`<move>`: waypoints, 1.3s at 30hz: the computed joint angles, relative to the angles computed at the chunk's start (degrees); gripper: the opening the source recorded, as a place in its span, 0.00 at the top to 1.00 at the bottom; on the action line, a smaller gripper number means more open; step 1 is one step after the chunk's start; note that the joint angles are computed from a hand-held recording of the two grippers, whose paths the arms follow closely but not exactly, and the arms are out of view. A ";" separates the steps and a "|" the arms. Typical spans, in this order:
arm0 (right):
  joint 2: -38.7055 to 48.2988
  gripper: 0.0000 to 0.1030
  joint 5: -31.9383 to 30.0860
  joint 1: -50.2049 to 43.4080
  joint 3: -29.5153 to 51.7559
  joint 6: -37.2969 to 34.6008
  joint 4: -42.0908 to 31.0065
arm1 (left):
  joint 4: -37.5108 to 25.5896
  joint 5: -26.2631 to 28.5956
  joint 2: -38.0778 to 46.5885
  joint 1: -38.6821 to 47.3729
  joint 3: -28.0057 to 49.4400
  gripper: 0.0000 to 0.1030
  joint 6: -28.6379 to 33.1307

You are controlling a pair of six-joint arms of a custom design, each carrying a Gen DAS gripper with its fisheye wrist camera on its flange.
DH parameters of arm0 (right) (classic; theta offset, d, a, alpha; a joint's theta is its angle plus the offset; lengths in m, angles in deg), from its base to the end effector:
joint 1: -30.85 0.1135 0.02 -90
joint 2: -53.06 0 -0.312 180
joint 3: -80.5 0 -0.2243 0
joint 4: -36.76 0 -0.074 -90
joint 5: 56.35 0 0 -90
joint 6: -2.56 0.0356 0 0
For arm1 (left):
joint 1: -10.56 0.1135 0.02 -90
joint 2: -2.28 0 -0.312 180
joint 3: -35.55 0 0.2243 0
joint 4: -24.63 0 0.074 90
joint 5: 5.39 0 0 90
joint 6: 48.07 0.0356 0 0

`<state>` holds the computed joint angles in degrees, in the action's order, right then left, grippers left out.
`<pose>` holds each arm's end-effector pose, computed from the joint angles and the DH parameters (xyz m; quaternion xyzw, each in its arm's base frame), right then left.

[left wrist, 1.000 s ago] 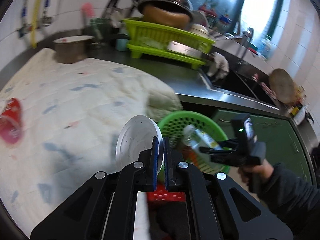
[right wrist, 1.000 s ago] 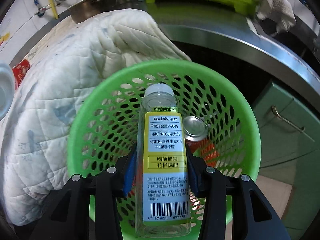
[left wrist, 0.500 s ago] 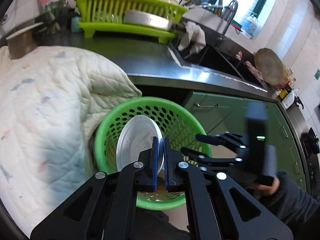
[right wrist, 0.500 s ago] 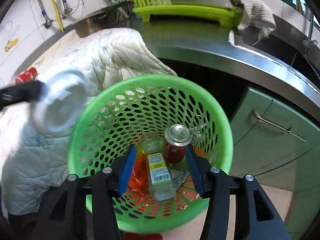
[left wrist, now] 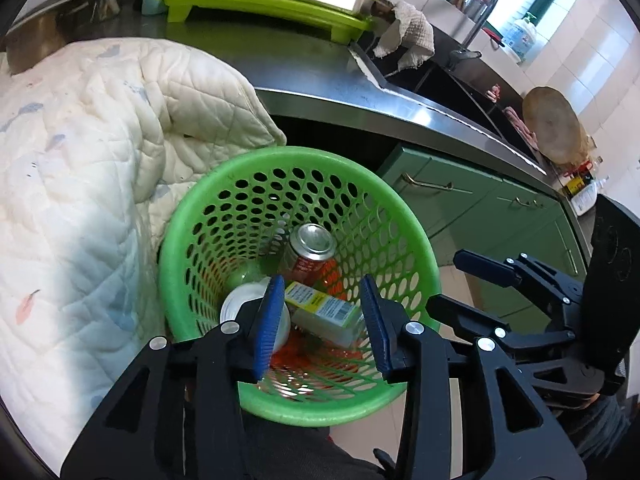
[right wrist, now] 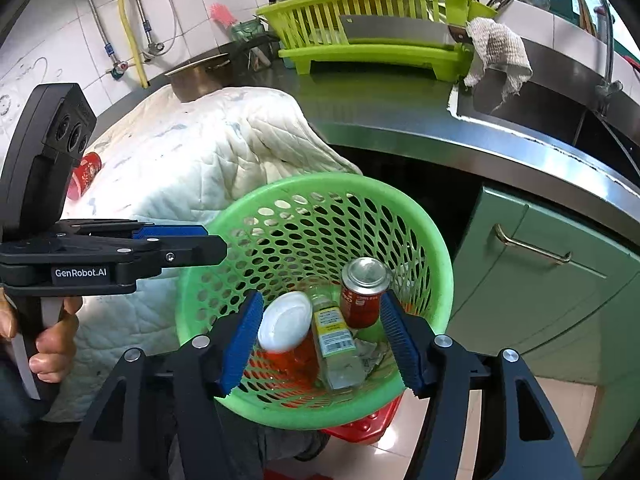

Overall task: Collect trash
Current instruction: 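Open the left tool over the basket to drop the white lid, then move both tools back over the mat toward the paper cups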

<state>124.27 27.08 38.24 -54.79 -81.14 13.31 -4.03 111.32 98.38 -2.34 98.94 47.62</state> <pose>0.1885 0.0286 0.2251 -0.0285 0.9378 0.0942 0.3330 0.2816 -0.0809 0.2097 0.2086 0.9211 -0.2385 0.2260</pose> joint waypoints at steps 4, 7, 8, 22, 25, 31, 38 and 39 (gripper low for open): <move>-1.32 0.40 1.36 2.76 1.48 0.92 -1.79 | -2.27 0.03 -3.90 2.51 -0.05 0.58 1.28; -1.45 0.38 2.61 5.07 2.64 1.40 -2.33 | -4.22 -1.23 -8.01 5.79 -0.32 0.52 2.87; -1.40 0.37 3.49 6.60 3.39 1.86 -2.68 | -4.75 -1.32 -8.81 6.92 -0.23 0.49 3.28; 7.49 0.29 10.69 23.99 15.40 6.85 -3.67 | -14.44 3.20 -15.47 41.27 6.04 0.33 17.75; 10.69 0.29 11.83 27.69 19.21 7.16 -4.28 | -16.68 6.51 -12.79 50.80 10.01 0.33 21.25; 20.04 0.29 14.22 36.28 30.09 7.37 -6.00 | -19.96 10.86 -4.41 64.95 20.00 0.33 24.45; 32.48 0.29 14.99 42.73 45.52 7.66 -9.37 | -22.56 11.37 9.20 72.35 35.20 0.33 20.95; 34.67 0.29 15.02 43.36 48.54 7.51 -10.17 | -22.97 11.34 10.86 72.89 37.10 0.33 20.23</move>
